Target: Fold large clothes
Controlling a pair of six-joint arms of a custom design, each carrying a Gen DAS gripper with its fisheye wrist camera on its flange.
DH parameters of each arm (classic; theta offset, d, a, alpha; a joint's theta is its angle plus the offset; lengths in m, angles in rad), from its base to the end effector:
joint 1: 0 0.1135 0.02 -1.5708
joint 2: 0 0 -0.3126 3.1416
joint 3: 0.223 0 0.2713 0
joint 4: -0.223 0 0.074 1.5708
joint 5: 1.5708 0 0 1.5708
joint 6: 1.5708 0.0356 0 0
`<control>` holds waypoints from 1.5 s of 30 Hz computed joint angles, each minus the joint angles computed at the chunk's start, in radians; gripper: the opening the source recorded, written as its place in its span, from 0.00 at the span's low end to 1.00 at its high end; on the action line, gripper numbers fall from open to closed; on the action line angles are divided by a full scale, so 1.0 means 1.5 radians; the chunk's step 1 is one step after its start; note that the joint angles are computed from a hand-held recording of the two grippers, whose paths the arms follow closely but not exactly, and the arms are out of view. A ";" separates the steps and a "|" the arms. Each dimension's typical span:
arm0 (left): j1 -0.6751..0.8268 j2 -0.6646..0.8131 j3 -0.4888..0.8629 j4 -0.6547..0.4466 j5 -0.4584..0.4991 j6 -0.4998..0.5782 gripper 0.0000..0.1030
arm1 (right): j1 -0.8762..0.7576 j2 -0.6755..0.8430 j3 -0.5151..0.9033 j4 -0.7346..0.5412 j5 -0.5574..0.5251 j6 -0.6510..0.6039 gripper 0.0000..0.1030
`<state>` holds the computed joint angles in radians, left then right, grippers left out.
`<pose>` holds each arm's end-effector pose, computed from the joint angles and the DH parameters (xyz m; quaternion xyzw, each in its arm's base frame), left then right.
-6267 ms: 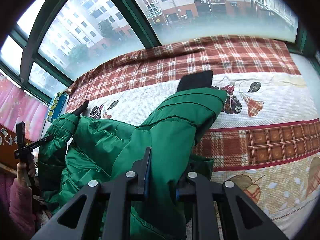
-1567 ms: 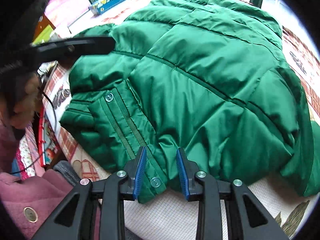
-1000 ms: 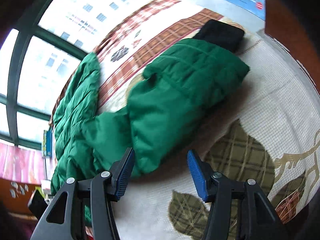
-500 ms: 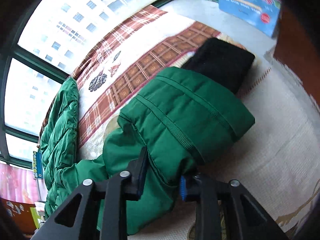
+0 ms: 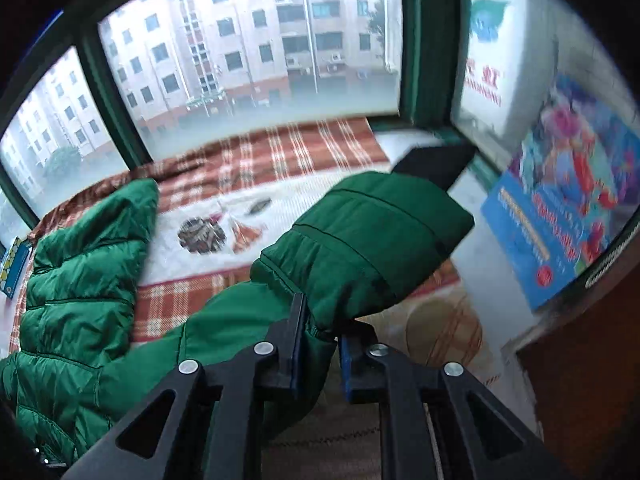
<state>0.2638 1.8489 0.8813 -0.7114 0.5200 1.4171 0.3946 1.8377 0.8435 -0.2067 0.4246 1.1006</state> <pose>0.2884 0.0596 0.1260 0.5145 0.8165 -0.2102 0.1564 0.3153 0.1154 0.1267 0.3686 0.8882 -0.0297 0.2726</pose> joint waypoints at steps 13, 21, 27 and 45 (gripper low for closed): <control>-0.029 -0.004 0.041 -0.058 -0.017 -0.047 0.65 | -0.074 0.001 -0.113 0.212 -0.086 0.090 0.44; -0.102 -0.065 0.093 -0.142 0.085 -0.105 0.57 | -0.033 -0.040 0.009 0.052 0.056 -0.008 0.23; -0.235 -0.017 0.093 -0.059 0.101 -0.247 0.49 | -0.067 0.039 0.000 0.077 0.000 0.018 0.23; -0.027 -0.013 0.183 -0.150 0.110 -0.159 0.49 | 0.181 0.041 0.396 -0.211 0.281 -0.139 0.20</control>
<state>0.2233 1.8292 1.1566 -0.9359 0.6854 1.1779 0.6667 1.8996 1.4381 -0.5236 0.8462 0.8920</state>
